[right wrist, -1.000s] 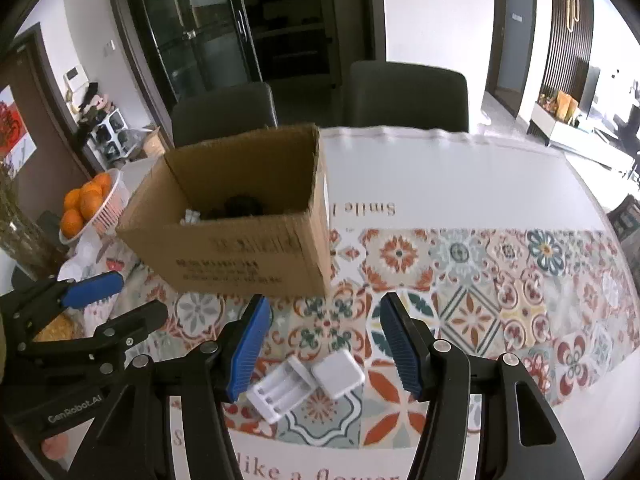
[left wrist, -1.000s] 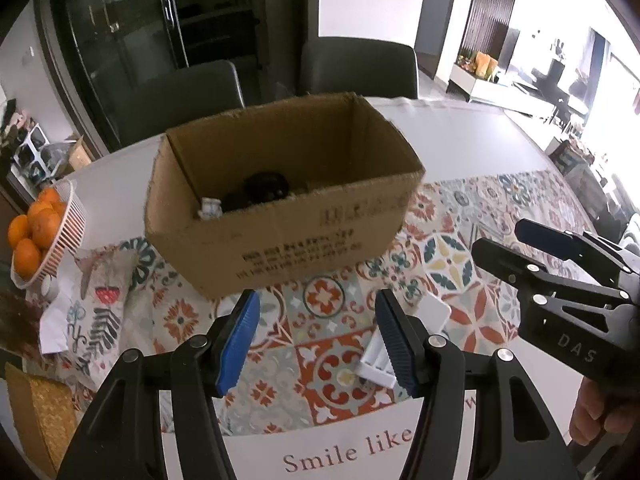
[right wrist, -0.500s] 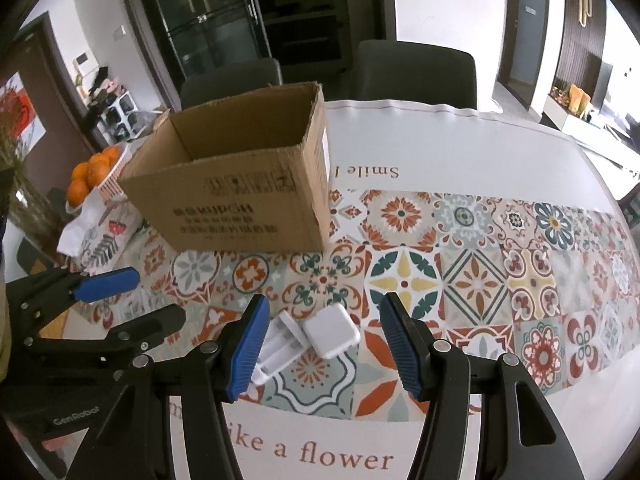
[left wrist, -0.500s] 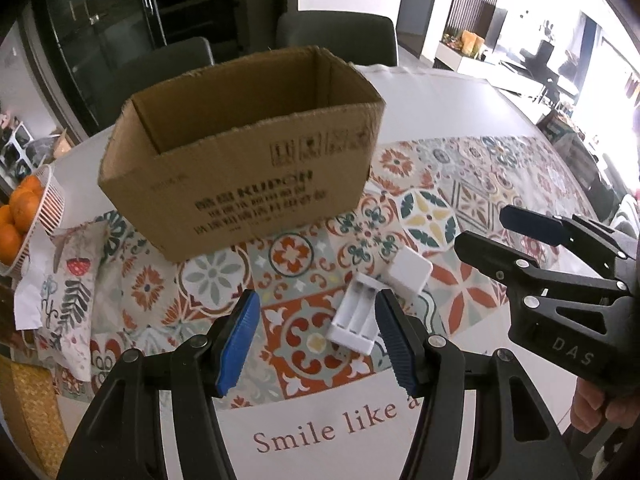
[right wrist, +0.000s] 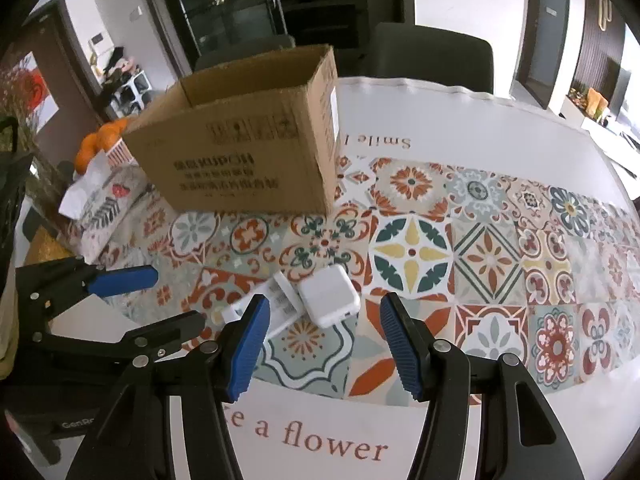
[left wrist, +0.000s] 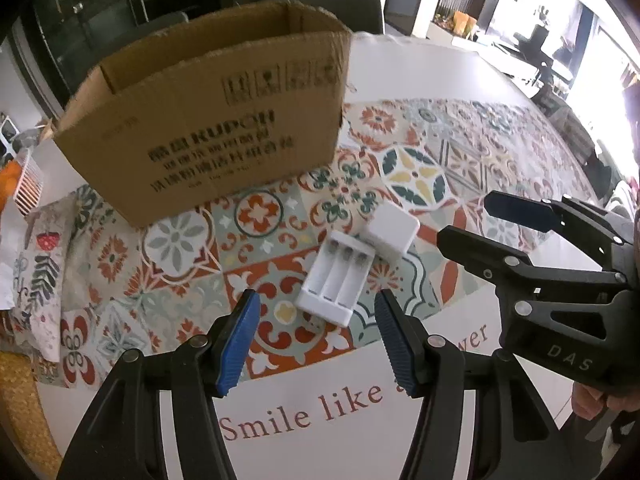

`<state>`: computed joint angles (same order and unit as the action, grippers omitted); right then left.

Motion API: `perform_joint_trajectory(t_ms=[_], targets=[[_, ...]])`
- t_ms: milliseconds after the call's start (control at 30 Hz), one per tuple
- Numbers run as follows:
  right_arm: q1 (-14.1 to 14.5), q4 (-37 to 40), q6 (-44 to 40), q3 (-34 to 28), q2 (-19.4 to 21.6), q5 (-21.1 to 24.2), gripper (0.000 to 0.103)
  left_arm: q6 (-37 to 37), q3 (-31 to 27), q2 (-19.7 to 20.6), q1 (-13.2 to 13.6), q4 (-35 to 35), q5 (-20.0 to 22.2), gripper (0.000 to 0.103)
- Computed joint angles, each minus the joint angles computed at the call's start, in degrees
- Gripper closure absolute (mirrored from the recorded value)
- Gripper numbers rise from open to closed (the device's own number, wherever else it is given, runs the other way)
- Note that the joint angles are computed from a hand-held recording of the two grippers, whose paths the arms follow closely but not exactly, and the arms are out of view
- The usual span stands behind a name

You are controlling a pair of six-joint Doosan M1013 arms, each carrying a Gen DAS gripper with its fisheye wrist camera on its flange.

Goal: Organize rigid objects
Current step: 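Move the left tool to the white battery charger while the right tool approaches the white adapter, then close the left tool on the battery charger while the right tool grips the white adapter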

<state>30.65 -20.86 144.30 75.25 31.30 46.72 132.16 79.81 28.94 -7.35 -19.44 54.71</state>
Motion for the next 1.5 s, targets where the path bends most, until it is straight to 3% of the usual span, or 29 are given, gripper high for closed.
perform_joint_trajectory(t_ms=[833, 1033, 1267, 1500], targets=[[-1.1, 4.4, -10.8, 1.0, 2.5, -1.6, 0.044, 6.8, -0.6, 4.2, -1.2, 0.0, 3.3, 0.048], [-1.9, 6.4, -12.6, 1.3, 2.9, -3.0, 0.044, 8.7, 0.3, 4.2, -1.7, 0.4, -0.1, 0.048], [-2.3, 8.5, -15.5, 0.4, 3.9, -2.5, 0.044, 7.4, -0.9, 5.8, -1.9, 1.4, 1.8, 0.048], [-2.8, 9.8, -16.4, 0.1, 4.5, -2.6, 0.045, 8.6, 0.6, 5.1, -2.1, 1.5, -2.3, 0.048]])
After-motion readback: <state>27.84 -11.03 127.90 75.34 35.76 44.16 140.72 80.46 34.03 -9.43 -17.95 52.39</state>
